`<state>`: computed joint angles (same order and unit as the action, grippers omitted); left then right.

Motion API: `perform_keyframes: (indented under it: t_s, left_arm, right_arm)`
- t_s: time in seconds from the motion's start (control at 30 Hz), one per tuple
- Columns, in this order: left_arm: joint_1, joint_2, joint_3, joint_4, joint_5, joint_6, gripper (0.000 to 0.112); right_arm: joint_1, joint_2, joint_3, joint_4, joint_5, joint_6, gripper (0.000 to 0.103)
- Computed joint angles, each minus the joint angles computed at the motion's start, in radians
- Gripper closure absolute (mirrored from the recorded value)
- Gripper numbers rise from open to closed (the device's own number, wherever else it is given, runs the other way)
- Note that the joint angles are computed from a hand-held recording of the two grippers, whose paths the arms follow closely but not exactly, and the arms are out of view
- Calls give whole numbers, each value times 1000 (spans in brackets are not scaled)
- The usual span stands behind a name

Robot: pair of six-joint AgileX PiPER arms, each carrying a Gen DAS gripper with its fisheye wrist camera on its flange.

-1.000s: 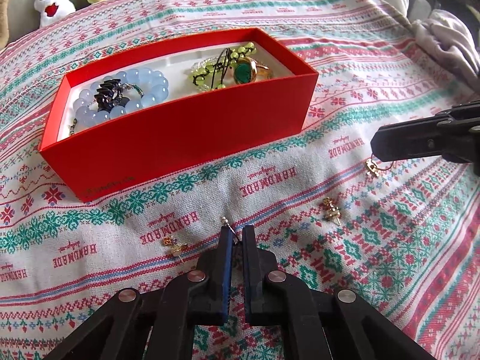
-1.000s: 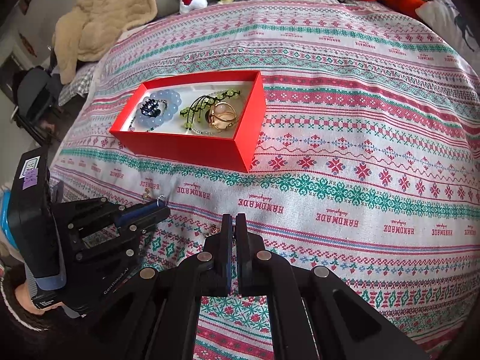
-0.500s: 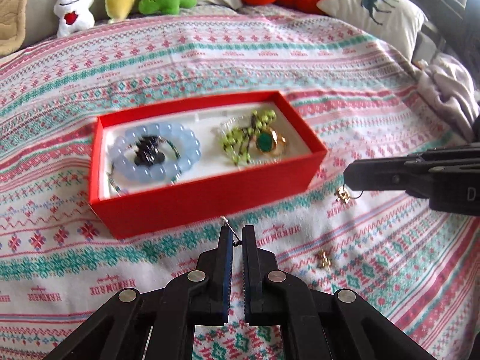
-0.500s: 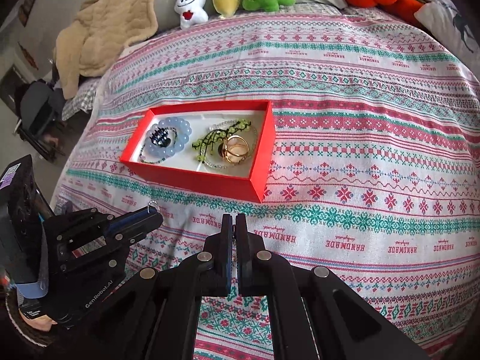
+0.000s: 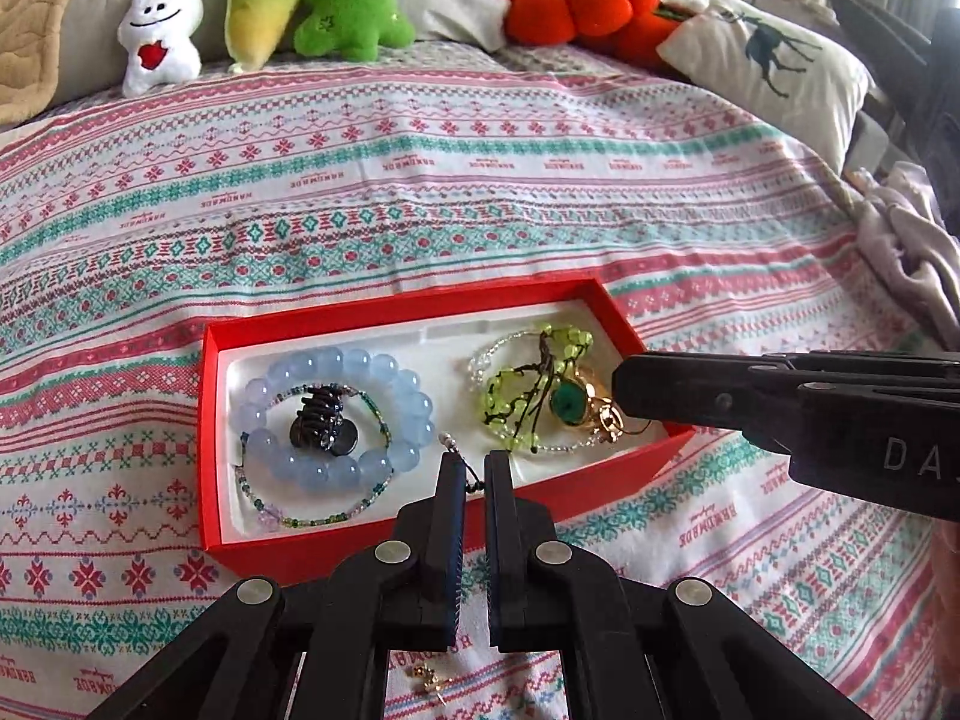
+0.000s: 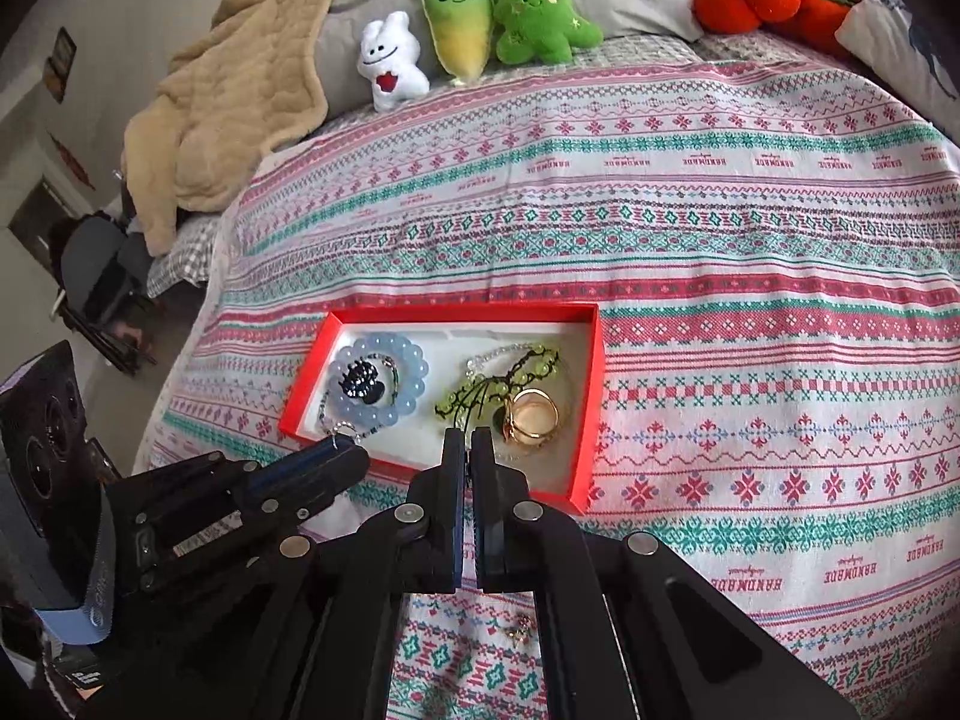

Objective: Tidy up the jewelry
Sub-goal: 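Carry both earrings into the red box and open both tools, then move both open tools back to the last gold earrings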

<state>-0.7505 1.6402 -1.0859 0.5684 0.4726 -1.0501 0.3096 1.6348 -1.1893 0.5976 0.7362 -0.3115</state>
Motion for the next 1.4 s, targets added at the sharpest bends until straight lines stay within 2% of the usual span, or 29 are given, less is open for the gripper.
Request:
perform_keyframes:
  t_s: [0.37,0.43,0.5,0.63,0.73,0.83,0.9,0.97,1.03,1.1,1.23,1.4]
  left_arm:
    - [35,30,-17,-72,-27,82,109]
    - [33,24,-15,-74,-22,87,101]
    - [24,16,-13,-57,-12,77,86]
    - [-7,-1,-7,-15,19,48,83]
    - [-35,-19,-1,8,48,26,72]
    - [-70,-40,13,43,90,-7,55]
    - [-89,-51,22,39,121,-10,39]
    - [-105,-56,32,39,151,-20,30]
    - [-120,-59,45,40,179,-33,28]
    - [-132,-61,57,35,207,-41,26]
    - [-152,-79,103,55,239,-92,23]
    - [-156,-118,185,53,218,-144,20]
  right_arm:
    - [11,68,-29,-10,-17,21,101]
    - [3,70,-35,-3,-4,22,99]
    - [-7,66,-34,10,4,11,99]
    - [-21,45,-23,0,13,8,99]
    - [-29,19,-5,-17,24,2,99]
    - [-31,-15,25,-47,26,-1,98]
    - [-34,-38,50,-61,26,-3,98]
    - [-36,-60,78,-66,23,-9,91]
    - [-39,-80,109,-54,21,-26,64]
    - [-43,-101,141,-36,16,-44,49]
    - [-32,-135,191,-70,0,-36,46]
    - [-22,-171,264,-120,-32,-21,44]
